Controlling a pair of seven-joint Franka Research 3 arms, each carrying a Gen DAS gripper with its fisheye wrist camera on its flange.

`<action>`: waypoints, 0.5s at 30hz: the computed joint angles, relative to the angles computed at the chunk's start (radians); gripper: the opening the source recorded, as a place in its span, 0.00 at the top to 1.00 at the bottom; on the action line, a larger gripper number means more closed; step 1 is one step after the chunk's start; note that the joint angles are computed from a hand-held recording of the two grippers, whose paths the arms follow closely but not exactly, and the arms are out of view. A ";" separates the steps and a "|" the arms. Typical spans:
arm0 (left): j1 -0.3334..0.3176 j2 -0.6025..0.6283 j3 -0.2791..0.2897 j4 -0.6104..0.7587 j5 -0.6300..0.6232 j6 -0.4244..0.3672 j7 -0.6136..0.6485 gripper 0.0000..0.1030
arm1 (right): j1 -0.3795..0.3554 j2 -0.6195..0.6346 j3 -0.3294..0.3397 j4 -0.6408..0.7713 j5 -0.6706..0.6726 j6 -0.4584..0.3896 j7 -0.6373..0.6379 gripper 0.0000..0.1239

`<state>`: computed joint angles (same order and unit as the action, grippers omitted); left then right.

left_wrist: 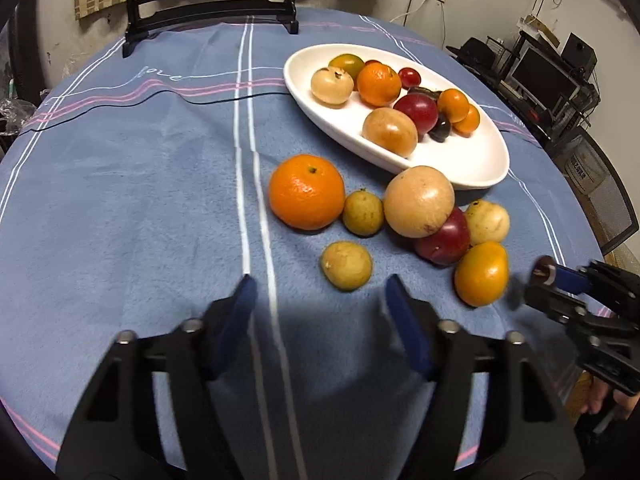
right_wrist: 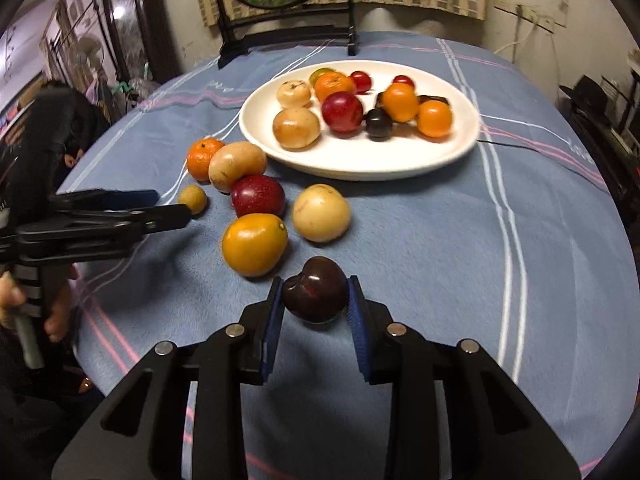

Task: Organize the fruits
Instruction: 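Grasp a small yellow-green fruit with the left gripper while the right gripper grasps a dark plum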

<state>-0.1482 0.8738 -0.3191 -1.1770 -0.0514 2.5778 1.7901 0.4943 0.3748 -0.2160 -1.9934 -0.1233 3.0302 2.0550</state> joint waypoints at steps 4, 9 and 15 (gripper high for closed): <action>-0.016 0.029 0.000 0.046 0.012 -0.002 0.009 0.50 | -0.041 -0.021 0.044 -0.034 0.048 0.037 -0.033 0.74; -0.026 0.032 0.006 0.044 0.030 0.017 0.009 0.70 | -0.085 -0.026 0.103 -0.044 0.135 0.061 -0.106 0.74; 0.007 -0.018 -0.022 -0.040 0.007 0.038 0.026 0.74 | -0.062 -0.034 0.082 -0.053 0.175 0.072 -0.126 0.74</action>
